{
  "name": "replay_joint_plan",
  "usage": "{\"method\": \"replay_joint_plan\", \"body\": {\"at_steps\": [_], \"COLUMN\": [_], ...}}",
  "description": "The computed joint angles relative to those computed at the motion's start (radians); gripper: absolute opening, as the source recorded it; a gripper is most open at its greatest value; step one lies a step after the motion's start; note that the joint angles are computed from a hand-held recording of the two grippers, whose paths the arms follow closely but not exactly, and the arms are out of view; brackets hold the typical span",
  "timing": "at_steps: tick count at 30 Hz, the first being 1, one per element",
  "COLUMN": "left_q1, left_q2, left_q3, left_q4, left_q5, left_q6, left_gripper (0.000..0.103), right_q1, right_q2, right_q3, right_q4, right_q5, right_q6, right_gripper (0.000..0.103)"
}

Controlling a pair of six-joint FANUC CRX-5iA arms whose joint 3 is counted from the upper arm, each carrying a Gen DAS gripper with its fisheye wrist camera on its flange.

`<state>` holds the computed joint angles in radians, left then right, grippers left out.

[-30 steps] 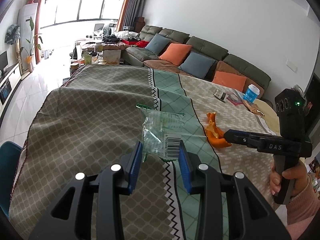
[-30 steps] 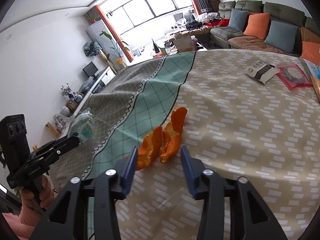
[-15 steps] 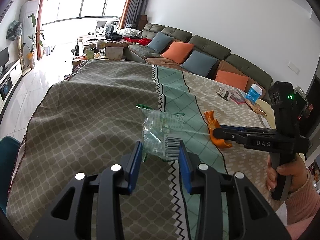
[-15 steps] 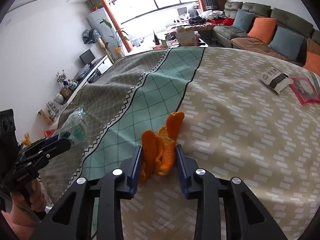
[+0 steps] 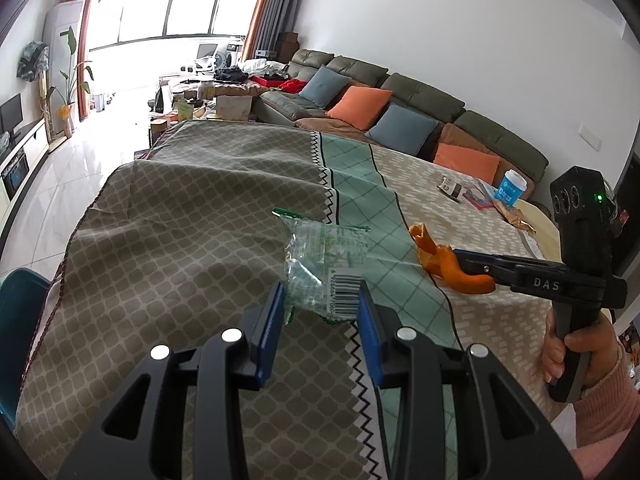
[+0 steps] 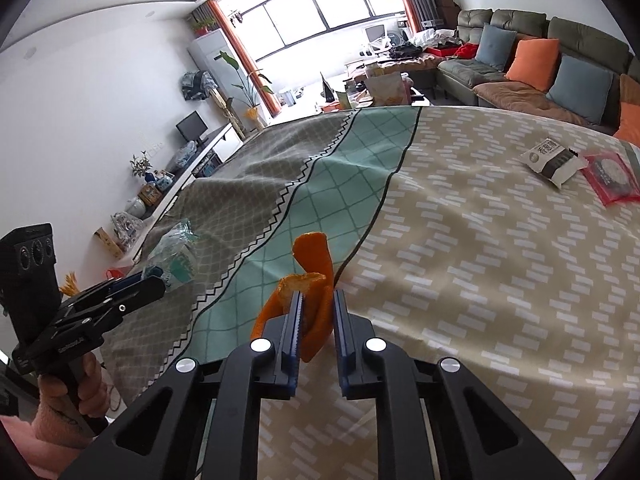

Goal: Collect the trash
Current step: 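Lift the orange peel with the right tool while the left tool lifts the bag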

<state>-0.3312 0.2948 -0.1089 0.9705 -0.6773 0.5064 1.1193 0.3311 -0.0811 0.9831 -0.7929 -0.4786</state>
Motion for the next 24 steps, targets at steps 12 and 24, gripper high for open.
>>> {"method": "replay_joint_plan", "body": {"at_steps": [12, 24], "left_q1": [0.003, 0.005], "left_q2": [-0.002, -0.018], "left_q3": [-0.009, -0.027], "left_q4": [0.002, 0.006], "left_q5": [-0.005, 0.010], "left_q6": [-0.001, -0.006], "left_gripper": [0.036, 0.036], "right_q1": [0.002, -0.008], "right_q2": [0.034, -0.009], "right_q3": [0.074, -0.024], "right_q4": [-0.126, 0.048], "right_q5": [-0.043, 0.053], "right_q6": [0.110, -0.058], "right_gripper": [0.023, 0.016]}}
